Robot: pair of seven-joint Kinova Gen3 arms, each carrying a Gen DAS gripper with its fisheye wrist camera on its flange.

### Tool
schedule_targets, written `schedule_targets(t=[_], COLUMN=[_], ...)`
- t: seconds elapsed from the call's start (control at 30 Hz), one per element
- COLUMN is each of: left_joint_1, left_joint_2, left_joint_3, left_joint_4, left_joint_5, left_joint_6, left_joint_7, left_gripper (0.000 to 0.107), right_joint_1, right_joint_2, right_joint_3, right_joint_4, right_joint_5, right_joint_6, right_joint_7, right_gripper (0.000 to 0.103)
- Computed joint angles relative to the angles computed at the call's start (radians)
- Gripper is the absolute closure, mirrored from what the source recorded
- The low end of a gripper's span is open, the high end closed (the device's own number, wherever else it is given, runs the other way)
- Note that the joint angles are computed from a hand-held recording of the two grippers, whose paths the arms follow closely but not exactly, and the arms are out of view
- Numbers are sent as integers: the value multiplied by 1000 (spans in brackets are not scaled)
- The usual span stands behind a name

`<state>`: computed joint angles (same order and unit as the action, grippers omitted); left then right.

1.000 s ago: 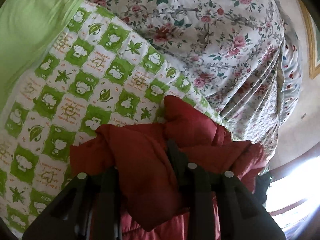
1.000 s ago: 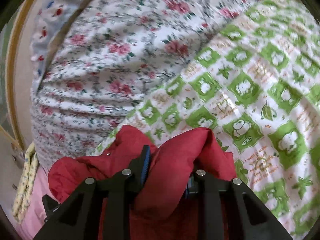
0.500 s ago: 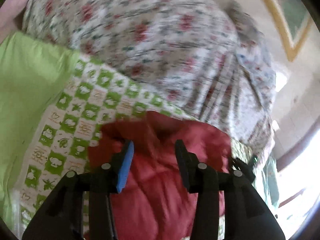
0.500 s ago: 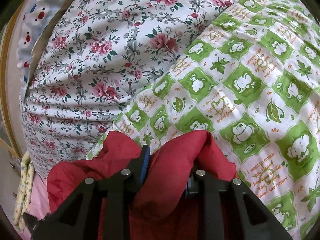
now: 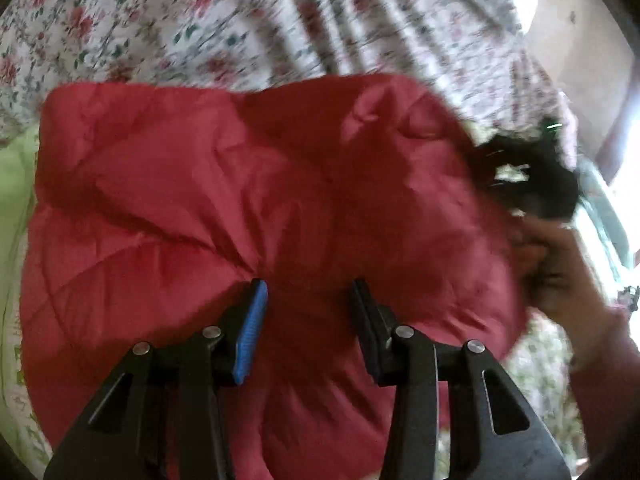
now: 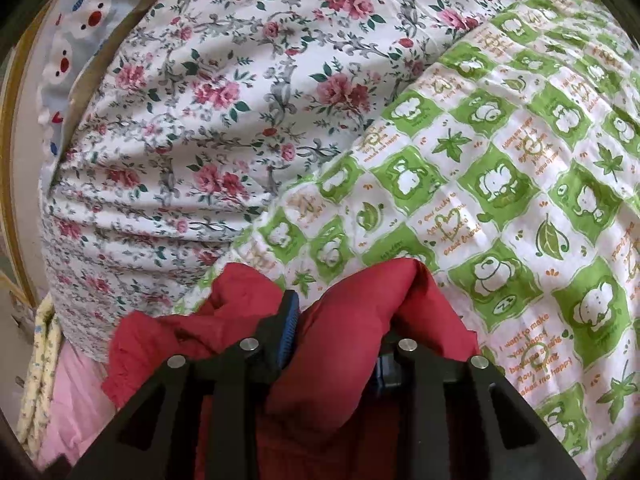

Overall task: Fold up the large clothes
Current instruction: 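Carry the held hem over the jacket toward the collar with both grippers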

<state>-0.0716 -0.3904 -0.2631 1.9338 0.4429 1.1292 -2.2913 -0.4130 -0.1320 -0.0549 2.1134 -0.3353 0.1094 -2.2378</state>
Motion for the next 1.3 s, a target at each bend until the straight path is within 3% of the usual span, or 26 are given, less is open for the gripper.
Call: schedule_targets(t=[0.07,0.13,0.2,0.3,0.37,0.6,0.77,0.83,0.93,1.03,1.3], left_joint_1=[-9,-13,-24,-32,-35,-28,-32,-53,-98,-139,-208], left_joint_2=[20,48,53,67,77,74,83,83,116,230,313], left_joint_3=[8,1,11,26,29,57,4,-3,14,-15,83], left_joint_4=[12,0,-9,-11,-12,1,-36,-58,-96,-169,-201], left_joint_5=[-2,13,13,15,16,3,30,27,-11,24,-5], left_joint_6=[-40,-36,-35,-46,-56,-83,-7,-2,-43,1,-44], left_joint_7=[8,19,34,55,59,101,56,55,119,150,221], left_gripper=[66,67,67,67,67,66,67,67,67,67,67], right_joint_1=[-53,-45,29,107,132,148,338,425,459,459,435], right_joint_2=[-37,-93,-157,-271,-281,-8,148,183,201,209,191], right_joint_3=[47,23,-61,-162,-228,-529,-761,-831,-838,-801,-666], right_joint_4=[13,45,81,79,32,-243,-369,-384,-402,-415,-313], right_joint_5=[-3,21,90,212,293,573,773,803,805,774,684], right_joint_6=[-7,-41,-67,2,83,368,563,585,610,614,437], right_joint_7=[-12,-62,-143,-216,-230,-80,-232,-278,-285,-253,-272], right_gripper=[61,51,34,33,33,35,35,36,37,36,35])
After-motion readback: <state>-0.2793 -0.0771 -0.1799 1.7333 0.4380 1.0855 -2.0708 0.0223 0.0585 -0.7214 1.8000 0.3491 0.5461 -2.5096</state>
